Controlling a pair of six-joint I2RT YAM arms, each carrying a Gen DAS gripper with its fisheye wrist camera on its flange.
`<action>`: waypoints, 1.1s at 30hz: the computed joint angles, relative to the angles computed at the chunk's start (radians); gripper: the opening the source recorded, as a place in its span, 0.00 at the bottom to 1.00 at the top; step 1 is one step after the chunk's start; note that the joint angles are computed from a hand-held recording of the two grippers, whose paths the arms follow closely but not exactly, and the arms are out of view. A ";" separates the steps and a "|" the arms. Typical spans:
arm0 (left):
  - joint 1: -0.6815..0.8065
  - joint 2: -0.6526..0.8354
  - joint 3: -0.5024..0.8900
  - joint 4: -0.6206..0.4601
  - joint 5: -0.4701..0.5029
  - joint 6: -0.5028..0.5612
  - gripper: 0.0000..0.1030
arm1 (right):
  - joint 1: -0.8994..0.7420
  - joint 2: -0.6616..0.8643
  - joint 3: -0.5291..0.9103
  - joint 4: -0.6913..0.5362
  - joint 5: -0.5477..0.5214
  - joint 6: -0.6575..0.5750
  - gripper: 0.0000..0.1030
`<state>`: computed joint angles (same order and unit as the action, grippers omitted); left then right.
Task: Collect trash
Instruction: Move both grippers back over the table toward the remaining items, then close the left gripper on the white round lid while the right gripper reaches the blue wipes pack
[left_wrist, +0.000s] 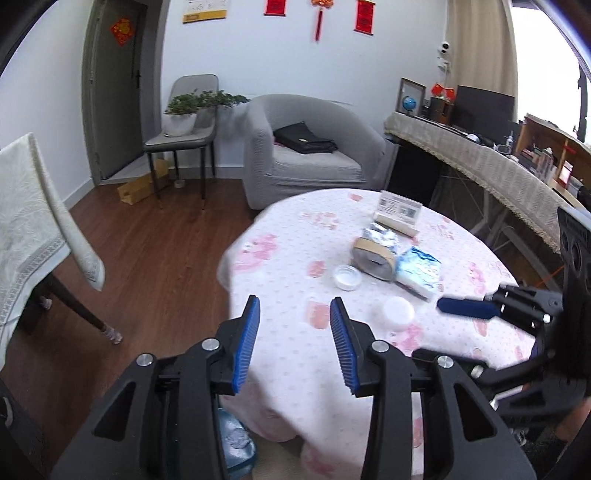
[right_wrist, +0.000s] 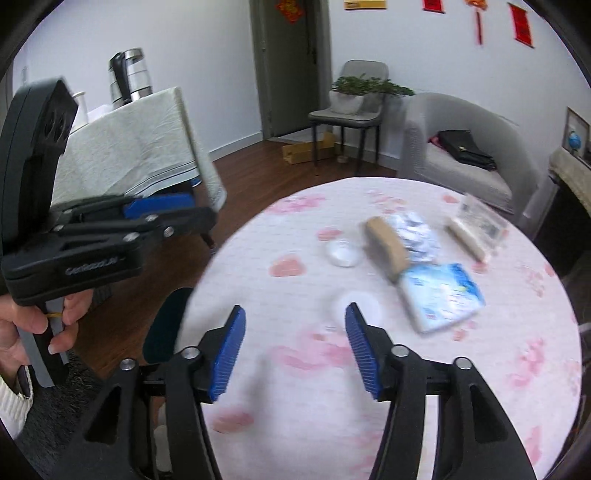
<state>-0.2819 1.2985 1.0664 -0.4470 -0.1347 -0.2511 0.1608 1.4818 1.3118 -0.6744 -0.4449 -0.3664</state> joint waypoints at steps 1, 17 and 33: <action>-0.004 0.012 0.004 0.003 0.002 0.002 0.42 | -0.017 0.004 0.004 0.001 0.001 -0.007 0.63; -0.164 0.225 0.095 0.060 0.025 0.090 0.60 | -0.272 0.103 0.104 -0.044 -0.115 -0.057 0.81; -0.190 0.416 0.245 -0.001 0.016 0.091 0.48 | -0.331 0.273 0.283 -0.145 -0.118 -0.158 0.90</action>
